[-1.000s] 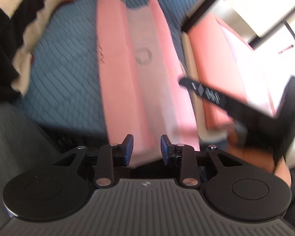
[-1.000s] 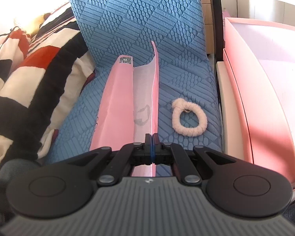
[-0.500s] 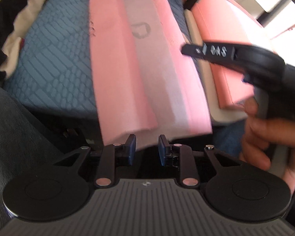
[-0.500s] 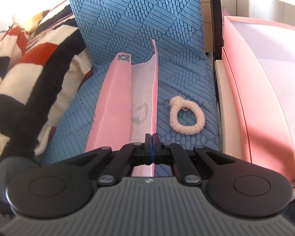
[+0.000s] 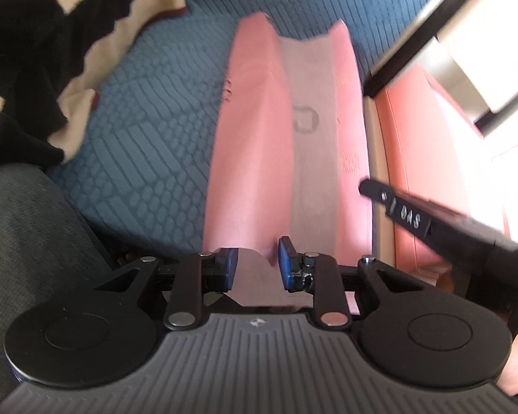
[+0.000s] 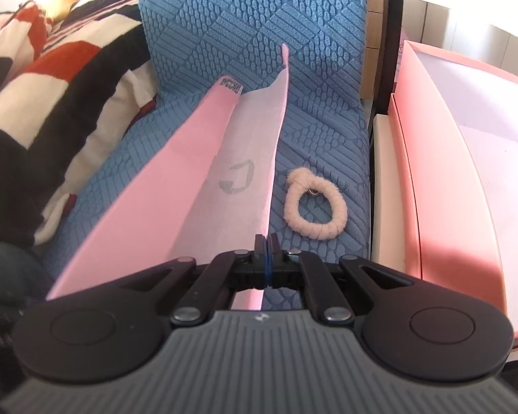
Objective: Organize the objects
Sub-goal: 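Lift the held bag edge with the right gripper, unfolding the bag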
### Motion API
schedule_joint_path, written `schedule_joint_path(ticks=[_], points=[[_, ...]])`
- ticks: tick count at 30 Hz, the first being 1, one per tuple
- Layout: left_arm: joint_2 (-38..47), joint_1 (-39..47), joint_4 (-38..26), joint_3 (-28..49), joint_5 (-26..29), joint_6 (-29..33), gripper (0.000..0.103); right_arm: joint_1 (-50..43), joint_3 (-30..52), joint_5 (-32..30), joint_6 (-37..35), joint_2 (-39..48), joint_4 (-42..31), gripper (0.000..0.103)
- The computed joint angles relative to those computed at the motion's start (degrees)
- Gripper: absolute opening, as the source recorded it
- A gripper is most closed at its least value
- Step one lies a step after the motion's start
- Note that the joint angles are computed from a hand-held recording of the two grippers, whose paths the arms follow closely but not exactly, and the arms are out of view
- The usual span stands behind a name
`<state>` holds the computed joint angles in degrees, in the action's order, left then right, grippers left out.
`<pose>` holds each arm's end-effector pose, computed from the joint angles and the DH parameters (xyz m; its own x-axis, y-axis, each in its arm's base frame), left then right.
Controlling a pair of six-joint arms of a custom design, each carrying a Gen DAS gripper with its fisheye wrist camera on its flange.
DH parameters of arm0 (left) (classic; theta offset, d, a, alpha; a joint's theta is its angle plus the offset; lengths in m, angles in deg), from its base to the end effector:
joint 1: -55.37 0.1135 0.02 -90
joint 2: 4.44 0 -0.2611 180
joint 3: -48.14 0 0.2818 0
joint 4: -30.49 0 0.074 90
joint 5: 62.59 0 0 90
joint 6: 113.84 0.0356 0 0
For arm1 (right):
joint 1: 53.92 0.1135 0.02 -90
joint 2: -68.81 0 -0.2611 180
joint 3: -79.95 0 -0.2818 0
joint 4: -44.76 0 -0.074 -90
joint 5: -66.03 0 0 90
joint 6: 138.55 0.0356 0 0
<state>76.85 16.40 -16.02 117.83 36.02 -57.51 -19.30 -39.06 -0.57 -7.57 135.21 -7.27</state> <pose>0.2409 -0.2017 0.2222 -0.9282 0.0458 -0.3692 0.2027 0.8944 -0.3987 0.2166 0.1323 0.2363 -0.7502 0.2134 -0.6258 0.1940 0.9759 0.1002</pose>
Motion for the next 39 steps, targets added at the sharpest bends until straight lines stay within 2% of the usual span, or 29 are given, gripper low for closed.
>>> schedule_joint_path(ticks=[5,17,21,26,29,33,37,39], points=[[-3.76,2.67,0.97,-1.37,-0.58,-2.06,0.030,0.91,1.87,0.79,-0.91,1.74,-1.73,0.003],[-3.04,7.45,3.41,-0.82,-1.19,-4.13,0.030,3.76,6.04,2.60,-1.54,5.84,-5.18,0.003],[-4.26,8.10,3.63,-1.99,-1.06,-6.00,0.030,4.06,5.93,2.37,-0.33,5.22,-6.53,0.003],[-7.16,8.17,3.94,-4.10,-0.66,-12.05,0.030,4.99,6.17,1.46,2.37,3.64,-8.05,0.003],[-8.85,8.03,3.78,-4.80,0.53,-12.95,0.030,6.60,6.98,2.69,4.47,1.96,-9.95,0.003],[-9.52,7.05,3.19,-5.25,-0.77,-12.70,0.030,8.49,7.56,5.02,6.70,0.58,-12.74,0.003],[-8.24,8.29,4.96,-5.97,1.11,-14.01,0.030,8.27,7.66,5.49,6.36,0.59,-13.26,0.003],[-5.20,9.34,5.08,-4.87,3.82,-13.23,0.030,8.12,7.74,5.66,5.68,1.12,-12.68,0.003]])
